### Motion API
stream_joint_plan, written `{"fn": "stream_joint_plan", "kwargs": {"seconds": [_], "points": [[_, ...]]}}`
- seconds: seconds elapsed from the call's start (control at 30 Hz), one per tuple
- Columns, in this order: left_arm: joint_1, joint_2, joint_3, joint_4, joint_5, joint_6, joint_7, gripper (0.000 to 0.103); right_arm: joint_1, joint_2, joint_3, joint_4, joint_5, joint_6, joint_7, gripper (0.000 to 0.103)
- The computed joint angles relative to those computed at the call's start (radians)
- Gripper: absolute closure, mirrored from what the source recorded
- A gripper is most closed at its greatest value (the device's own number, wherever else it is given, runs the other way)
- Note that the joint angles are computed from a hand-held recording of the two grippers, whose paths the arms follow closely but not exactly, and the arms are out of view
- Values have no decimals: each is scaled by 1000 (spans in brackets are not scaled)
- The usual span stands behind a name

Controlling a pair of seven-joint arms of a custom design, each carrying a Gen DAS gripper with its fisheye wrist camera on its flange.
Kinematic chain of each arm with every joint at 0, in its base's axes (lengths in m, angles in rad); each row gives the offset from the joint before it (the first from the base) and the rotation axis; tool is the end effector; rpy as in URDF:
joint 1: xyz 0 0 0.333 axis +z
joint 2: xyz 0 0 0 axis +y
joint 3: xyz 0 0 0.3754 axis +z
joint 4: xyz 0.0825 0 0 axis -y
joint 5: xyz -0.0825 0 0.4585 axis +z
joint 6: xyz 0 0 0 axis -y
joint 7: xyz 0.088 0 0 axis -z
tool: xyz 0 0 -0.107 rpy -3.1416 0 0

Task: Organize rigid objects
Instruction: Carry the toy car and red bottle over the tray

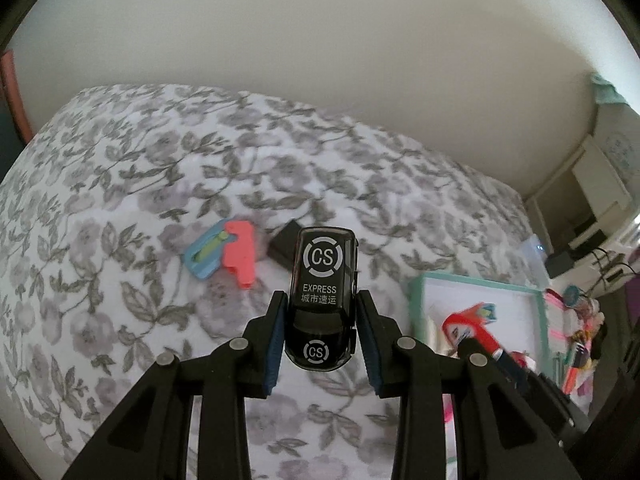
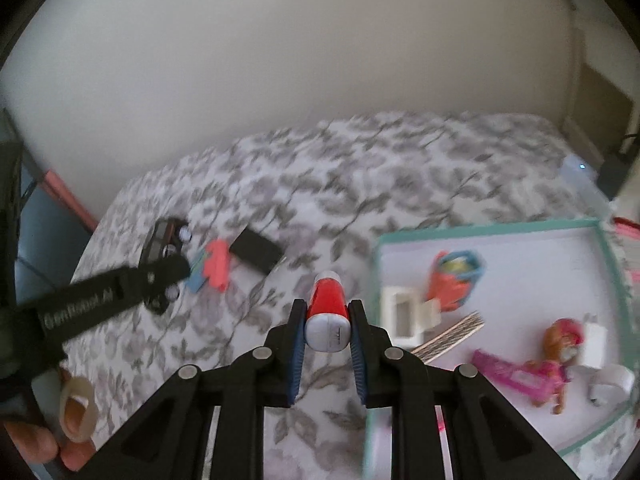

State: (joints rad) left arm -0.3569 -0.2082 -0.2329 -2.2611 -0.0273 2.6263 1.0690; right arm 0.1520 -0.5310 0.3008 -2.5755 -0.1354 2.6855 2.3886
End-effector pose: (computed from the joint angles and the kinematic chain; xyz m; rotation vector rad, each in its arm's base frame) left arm 0.4792 -0.3280 0.5323 -1.9502 2.1070 -0.8045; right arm 0.4127 0.2164 0.5174 -1.5566 2.0106 -0.4495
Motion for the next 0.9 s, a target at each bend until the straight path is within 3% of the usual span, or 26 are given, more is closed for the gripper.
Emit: {"fn": "stream_joint_plan", "kwargs": {"seconds": [0.2, 0.4, 0.53, 0.77, 0.9], "points": [[-51, 1, 11, 8, -106, 29, 92, 67, -75, -99, 22, -35, -48, -21, 72, 81], [-79, 0, -5, 18, -136, 42, 140, 67, -154, -191, 45, -67, -90, -85, 130, 81], [-96, 5, -29, 28, -104, 47, 145, 67, -169, -205, 26, -80, -88, -156, 147, 81], [-159, 66, -32, 69, -236, 16, 302, 67, -178, -220, -18, -129, -81, -214, 168, 81], [-151, 90, -60, 83, -209, 13, 302, 67, -187, -226, -35, -149, -77, -254, 181, 81]]}}
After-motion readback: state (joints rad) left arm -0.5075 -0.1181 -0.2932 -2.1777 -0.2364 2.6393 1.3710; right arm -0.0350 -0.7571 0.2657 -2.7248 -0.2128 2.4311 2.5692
